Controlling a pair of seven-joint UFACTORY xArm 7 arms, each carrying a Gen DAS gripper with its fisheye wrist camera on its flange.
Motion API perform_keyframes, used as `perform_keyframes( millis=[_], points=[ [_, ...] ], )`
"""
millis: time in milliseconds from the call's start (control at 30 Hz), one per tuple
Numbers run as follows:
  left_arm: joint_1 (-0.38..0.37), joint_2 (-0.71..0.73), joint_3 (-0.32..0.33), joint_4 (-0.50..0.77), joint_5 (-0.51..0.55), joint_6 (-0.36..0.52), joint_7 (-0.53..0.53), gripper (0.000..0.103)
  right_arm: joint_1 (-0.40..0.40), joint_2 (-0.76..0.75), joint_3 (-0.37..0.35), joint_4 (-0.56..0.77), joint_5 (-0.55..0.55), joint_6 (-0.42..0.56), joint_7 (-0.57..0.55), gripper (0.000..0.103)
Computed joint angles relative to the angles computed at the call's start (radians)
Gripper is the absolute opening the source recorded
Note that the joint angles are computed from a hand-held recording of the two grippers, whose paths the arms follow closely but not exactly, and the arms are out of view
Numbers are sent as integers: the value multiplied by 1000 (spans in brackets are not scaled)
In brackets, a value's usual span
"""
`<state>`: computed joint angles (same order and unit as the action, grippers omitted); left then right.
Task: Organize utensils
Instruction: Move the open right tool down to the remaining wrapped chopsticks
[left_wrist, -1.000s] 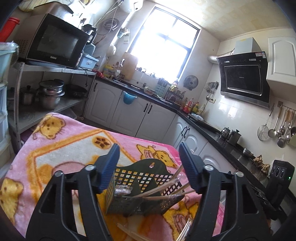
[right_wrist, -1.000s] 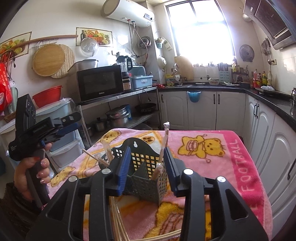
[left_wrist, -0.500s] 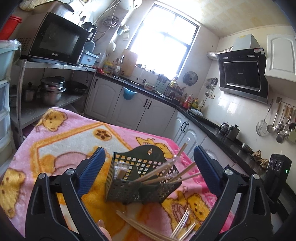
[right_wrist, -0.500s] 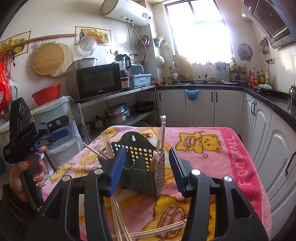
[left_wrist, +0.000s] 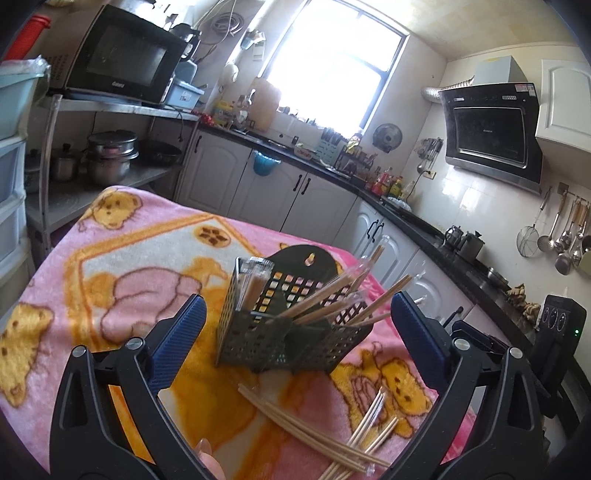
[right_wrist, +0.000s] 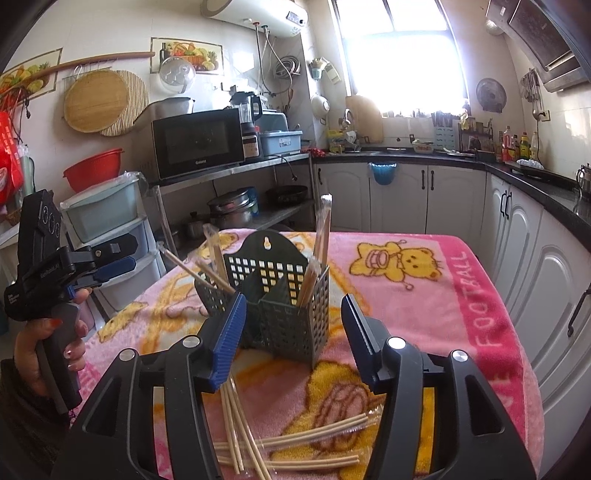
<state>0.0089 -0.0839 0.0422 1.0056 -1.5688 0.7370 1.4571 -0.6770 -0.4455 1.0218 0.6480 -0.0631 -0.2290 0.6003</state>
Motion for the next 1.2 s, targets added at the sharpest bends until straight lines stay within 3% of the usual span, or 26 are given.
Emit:
perform_keyframes(
  millis=[567, 1200],
  points=[
    [-10, 23, -15, -53, 84, -27, -38, 92, 47, 27, -29, -38, -31, 41, 20, 52],
    [-48, 118, -69, -37, 196, -69, -83, 91, 37, 76, -32, -65, -91, 81, 76, 52]
  ],
)
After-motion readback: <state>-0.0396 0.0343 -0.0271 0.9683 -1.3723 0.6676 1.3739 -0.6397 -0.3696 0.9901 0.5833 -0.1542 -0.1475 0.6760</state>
